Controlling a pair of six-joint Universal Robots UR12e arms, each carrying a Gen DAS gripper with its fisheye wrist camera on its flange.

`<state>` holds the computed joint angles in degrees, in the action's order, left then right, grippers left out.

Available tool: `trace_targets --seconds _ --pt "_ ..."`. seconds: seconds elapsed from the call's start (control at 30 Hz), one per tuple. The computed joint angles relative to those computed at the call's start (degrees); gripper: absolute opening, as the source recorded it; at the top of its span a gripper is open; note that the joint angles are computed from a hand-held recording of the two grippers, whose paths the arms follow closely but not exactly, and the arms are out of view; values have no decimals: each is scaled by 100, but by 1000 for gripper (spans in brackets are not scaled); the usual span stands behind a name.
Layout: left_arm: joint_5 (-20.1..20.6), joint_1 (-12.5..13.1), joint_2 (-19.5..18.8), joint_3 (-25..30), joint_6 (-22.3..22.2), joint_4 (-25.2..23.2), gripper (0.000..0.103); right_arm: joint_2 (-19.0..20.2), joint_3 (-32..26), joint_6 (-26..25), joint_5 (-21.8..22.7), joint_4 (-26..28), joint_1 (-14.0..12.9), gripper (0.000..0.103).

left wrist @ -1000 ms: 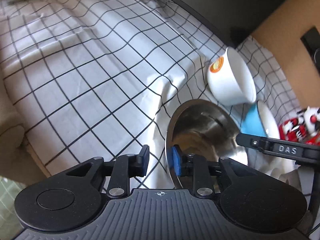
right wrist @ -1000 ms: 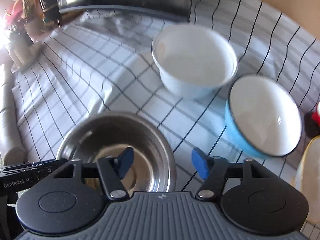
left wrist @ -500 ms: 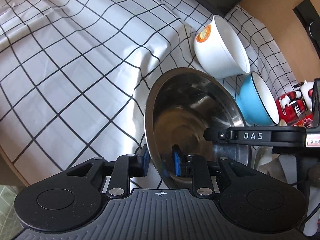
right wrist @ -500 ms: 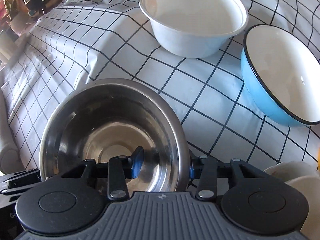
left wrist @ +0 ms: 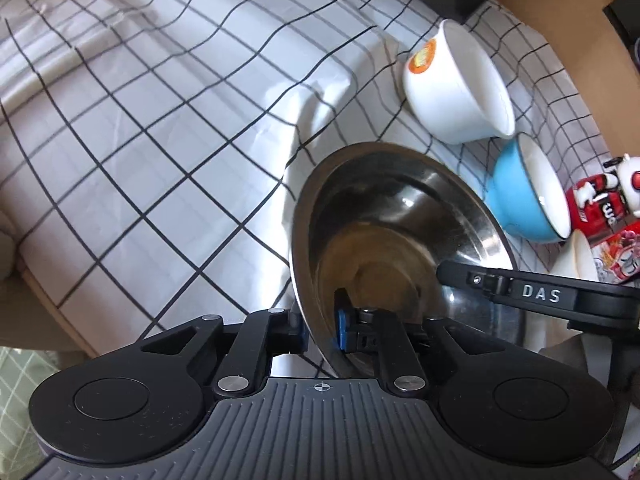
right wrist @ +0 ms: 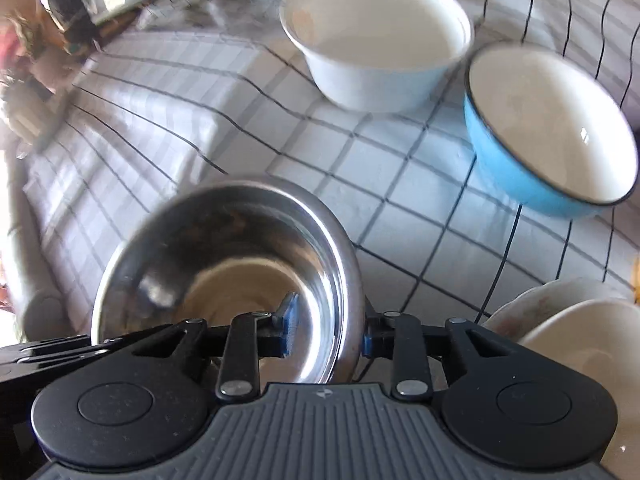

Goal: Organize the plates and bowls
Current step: 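Grasp the steel bowl rim with both grippers and lift it, then lower the steel bowl into the white bowl on the floral plate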

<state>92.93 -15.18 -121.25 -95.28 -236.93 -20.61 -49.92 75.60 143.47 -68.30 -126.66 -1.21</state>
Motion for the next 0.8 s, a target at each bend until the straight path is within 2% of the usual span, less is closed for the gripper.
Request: trace_targets --seconds 0.07,0.27,0.33,0.47,0.67,0.8 --pt "63 -6 83 -1 84 4 14 -150 157 -81 282 -238 -52 29" --pt "700 -105 376 107 654 172 15 -455 292 96 1268 -567 -252 29" --pt "732 -118 416 216 866 136 14 -554 355 209 1562 -724 -332 29" --pt "659 -138 428 475 1339 96 15 -742 580 531 1881 -1347 -493 29" --pt "498 -199 229 977 2138 232 15 -883 825 1089 1902 -2167 -712 29" --pt "-19 -224 -23 1408 2496 119 16 -939 956 1455 1612 -2437 -877 29"
